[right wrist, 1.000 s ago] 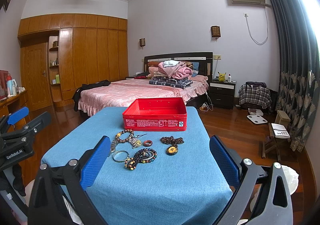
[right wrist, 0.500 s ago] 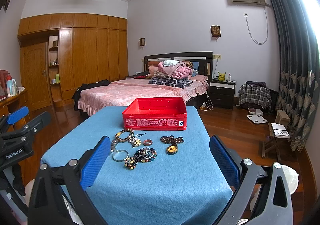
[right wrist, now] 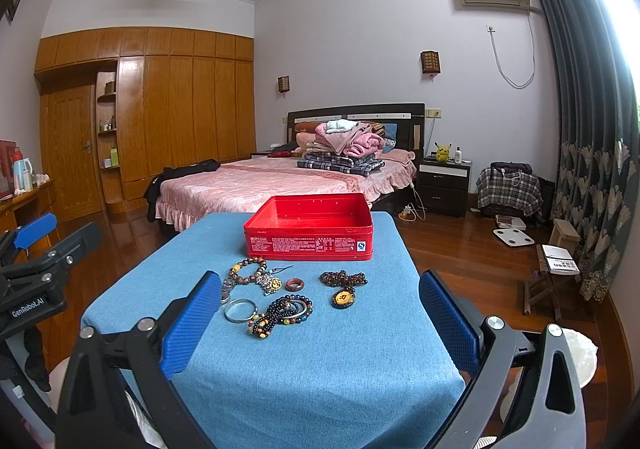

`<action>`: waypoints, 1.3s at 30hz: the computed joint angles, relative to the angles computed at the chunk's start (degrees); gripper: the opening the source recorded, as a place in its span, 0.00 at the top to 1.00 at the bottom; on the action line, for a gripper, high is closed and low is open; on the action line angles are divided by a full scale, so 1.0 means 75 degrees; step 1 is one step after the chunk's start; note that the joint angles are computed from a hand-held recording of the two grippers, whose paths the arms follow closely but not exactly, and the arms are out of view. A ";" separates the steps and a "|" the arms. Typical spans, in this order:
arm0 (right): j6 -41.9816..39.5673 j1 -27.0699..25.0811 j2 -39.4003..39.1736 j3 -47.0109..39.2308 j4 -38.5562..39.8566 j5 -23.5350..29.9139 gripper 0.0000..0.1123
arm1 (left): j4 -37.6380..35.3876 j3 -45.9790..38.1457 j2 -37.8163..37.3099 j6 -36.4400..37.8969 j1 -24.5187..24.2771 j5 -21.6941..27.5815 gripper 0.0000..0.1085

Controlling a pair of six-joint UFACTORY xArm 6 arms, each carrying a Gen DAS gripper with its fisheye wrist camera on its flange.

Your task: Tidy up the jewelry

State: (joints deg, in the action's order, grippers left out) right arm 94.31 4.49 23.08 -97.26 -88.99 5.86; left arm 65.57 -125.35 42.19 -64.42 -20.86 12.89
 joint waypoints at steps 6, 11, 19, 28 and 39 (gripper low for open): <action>0.0007 -0.0003 0.0004 -0.0003 -0.0002 -0.0001 0.14 | -0.0012 0.0000 0.0001 0.0013 -0.0001 0.0000 0.10; 0.0006 -0.0006 0.0011 -0.0009 -0.0001 -0.0005 0.14 | -0.0008 -0.0001 0.0001 0.0006 0.0000 0.0000 0.10; -0.0108 -0.0006 0.0033 -0.0028 0.0122 -0.0004 0.14 | -0.0040 0.0001 0.0001 0.0038 -0.0001 0.0002 0.10; -0.0176 -0.0020 0.0007 0.0005 0.0206 -0.0018 0.14 | -0.0039 0.0045 -0.0021 0.0030 0.0000 0.0005 0.10; -0.0003 -0.0114 0.0776 -0.0661 -0.0021 0.0093 0.14 | -0.1971 -0.1369 0.1358 0.1824 0.0024 0.0178 0.10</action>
